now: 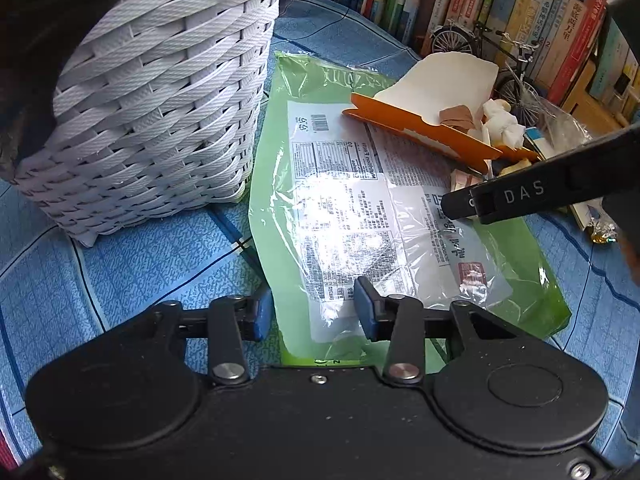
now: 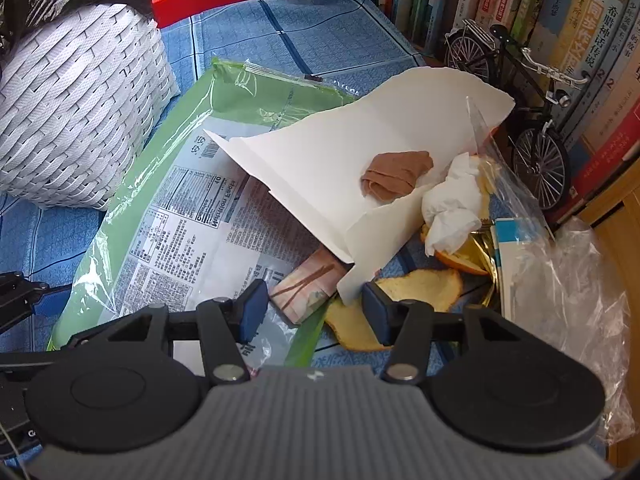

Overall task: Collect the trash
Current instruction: 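Close the right gripper on the edge of the green plastic bag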

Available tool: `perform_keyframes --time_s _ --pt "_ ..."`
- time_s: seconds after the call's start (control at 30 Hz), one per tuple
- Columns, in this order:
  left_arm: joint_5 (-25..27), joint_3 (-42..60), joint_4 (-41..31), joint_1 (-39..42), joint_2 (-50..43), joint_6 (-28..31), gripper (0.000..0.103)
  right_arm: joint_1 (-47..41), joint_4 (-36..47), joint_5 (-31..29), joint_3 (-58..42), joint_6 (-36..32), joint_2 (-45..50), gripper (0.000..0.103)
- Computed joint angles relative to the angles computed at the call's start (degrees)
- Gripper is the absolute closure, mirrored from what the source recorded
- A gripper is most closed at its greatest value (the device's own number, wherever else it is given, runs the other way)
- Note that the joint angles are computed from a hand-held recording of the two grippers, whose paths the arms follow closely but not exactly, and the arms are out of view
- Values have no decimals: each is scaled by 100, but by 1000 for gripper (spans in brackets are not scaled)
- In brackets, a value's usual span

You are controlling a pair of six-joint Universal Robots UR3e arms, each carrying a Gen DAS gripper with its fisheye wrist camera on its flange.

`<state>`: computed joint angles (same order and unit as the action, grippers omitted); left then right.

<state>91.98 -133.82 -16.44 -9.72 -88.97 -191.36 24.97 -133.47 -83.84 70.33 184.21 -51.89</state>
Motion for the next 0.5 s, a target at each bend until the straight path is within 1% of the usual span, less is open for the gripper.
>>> perform_keyframes --time_s 0.03,0.07,0.1,0.13,0.17,0.2,0.27,0.4,0.5 --pt "-98 -24 21 56 34 11 89 0 -13 -12 14 8 -10 37" --pt "-149 -35 -17 97 85 11 98 -1 -14 -19 23 4 -23 48" --pt "-133 -5 -76 94 106 4 100 7 -6 -58 22 6 -30 54" --pt "-157 -42 -38 122 145 64 103 11 5 -86 10 10 -31 57" --pt "-149 -87 36 115 181 116 103 -9 -13 -50 51 -1 -69 62" --pt "-120 -138 151 80 224 175 103 -12 -7 -65 63 5 -102 71" --pt "-42 -247 495 -60 300 318 103 -1 68 -142 13 58 -142 82" --pt "40 -434 1280 -394 487 651 103 0 118 -240 -93 161 -178 82" --pt "9 -440 1467 -519 679 739 103 -27 239 -342 -244 294 -164 82"
